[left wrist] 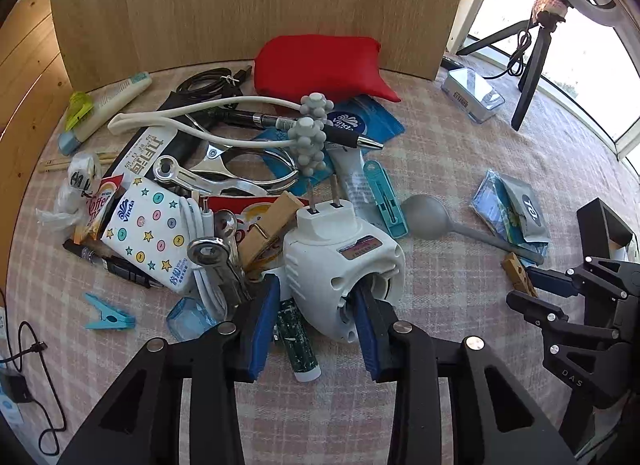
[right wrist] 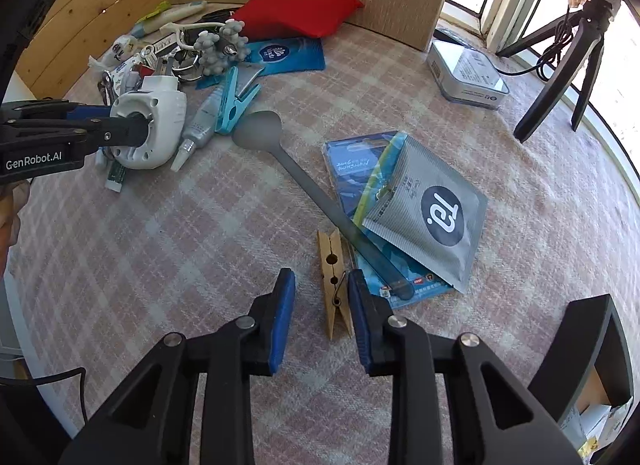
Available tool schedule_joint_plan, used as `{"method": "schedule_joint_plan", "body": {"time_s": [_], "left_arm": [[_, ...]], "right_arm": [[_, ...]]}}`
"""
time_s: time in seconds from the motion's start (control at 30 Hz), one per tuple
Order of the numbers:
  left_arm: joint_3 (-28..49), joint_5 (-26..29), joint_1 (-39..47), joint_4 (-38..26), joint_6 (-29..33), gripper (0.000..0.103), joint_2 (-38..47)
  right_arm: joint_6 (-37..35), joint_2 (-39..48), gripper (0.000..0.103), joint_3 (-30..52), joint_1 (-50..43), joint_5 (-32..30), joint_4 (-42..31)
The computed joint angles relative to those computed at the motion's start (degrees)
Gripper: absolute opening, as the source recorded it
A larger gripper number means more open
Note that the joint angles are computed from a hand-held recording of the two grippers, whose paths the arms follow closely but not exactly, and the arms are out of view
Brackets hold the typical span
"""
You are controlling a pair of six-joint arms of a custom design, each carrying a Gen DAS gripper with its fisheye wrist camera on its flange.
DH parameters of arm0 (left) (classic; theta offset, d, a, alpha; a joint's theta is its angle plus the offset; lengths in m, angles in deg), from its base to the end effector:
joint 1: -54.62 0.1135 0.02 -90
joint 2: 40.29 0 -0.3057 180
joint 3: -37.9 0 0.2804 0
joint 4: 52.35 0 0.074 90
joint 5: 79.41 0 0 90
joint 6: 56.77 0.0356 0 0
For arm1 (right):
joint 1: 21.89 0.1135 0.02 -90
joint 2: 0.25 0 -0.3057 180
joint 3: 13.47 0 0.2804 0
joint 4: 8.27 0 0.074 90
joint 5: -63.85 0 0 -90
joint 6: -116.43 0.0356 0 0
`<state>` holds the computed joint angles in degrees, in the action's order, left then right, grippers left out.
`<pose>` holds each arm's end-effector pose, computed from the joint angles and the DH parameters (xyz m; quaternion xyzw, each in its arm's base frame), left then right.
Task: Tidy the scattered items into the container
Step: 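Grasp the white plug adapter with the left tool while the right grasps the wooden clothespin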
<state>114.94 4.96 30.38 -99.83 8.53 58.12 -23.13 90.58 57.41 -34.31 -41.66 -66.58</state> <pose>0.3345 -0.1468 0.2117 -0.0130 0.9818 -0.0320 0.1868 0.3048 -0.0574 0.2175 -0.3270 0.9299 0.0629 0.1560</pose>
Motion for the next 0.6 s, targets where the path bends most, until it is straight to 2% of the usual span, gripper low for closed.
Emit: {"method": "schedule_joint_plan", "body": {"time_s": [0.03, 0.1, 0.37, 0.6], "left_arm": [[-0.11, -0.07, 0.03, 0.23, 0.02, 0.031, -0.06], [-0.02, -0.24, 0.07, 0.28, 0.34, 0.021, -0.04], [-2.07, 1.29, -0.50, 0.77, -0.20, 0.020, -2.01], [-2.50, 3.36, -4.28, 0.01, -0.98, 0.019, -5.29]], "right_arm": [[0.15, -0.33, 0.019, -0.42, 0.06, 0.06, 0.55], [0.39, -0.48, 0.013, -0.25, -0.16, -0.23, -0.01], [0.25, -1.33, 0.013, 1.40, -4.56, -3.40, -5.51], [-1.21, -4.53, 0.013, 3.34, -11.45, -5.88, -10.15]]}}
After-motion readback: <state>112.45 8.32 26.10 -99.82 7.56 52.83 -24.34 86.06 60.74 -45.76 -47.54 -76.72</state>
